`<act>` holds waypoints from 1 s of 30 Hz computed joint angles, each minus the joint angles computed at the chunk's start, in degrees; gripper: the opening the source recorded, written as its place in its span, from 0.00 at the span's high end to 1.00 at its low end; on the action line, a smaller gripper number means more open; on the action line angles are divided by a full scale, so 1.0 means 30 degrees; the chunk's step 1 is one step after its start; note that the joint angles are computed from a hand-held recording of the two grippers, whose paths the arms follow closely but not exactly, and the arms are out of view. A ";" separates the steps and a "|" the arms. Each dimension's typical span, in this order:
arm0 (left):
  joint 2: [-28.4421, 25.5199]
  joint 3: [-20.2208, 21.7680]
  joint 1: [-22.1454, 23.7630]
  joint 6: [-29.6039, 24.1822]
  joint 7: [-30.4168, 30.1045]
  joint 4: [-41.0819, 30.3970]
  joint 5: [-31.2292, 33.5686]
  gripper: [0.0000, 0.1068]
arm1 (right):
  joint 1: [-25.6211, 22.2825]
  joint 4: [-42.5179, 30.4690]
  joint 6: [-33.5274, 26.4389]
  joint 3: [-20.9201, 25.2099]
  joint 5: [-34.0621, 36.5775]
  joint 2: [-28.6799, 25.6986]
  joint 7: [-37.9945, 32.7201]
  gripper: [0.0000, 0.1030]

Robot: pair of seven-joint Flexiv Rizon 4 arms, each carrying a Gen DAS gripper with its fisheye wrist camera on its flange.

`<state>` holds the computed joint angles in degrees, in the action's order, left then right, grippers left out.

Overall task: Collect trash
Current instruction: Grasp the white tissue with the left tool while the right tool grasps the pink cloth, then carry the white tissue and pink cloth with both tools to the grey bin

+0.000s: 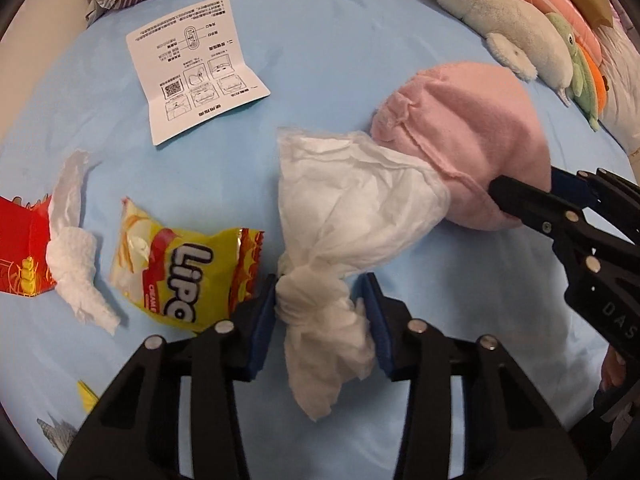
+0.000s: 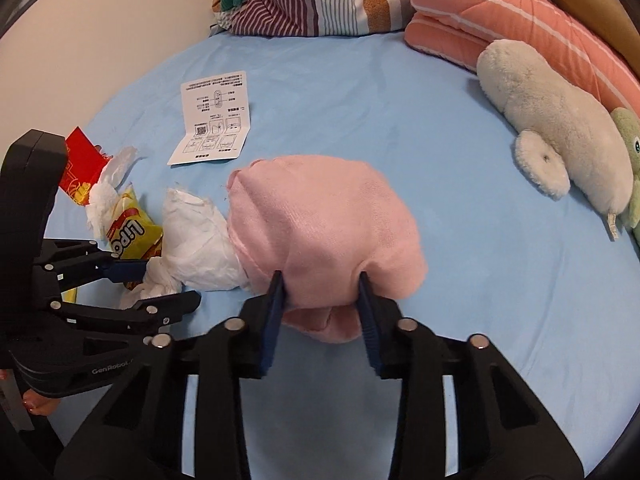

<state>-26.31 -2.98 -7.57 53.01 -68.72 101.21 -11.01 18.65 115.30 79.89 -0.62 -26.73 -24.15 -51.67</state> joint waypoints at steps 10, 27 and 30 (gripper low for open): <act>0.1176 -0.0174 0.0363 -0.0046 0.0737 0.0922 -0.0841 0.70 | 0.0570 0.1056 0.0748 -0.0481 -0.0994 0.1113 0.0189 0.94; 0.6546 0.0380 -0.0062 -0.0421 0.1014 0.4370 -0.0614 0.70 | -0.0083 0.5747 -0.1268 0.0645 -0.5338 0.7456 0.5147 0.94; 0.7845 0.0474 -0.0209 -0.0493 0.1173 0.5193 -0.0758 0.70 | -0.0639 0.6342 -0.2233 0.1817 -0.4823 0.8904 0.4853 0.94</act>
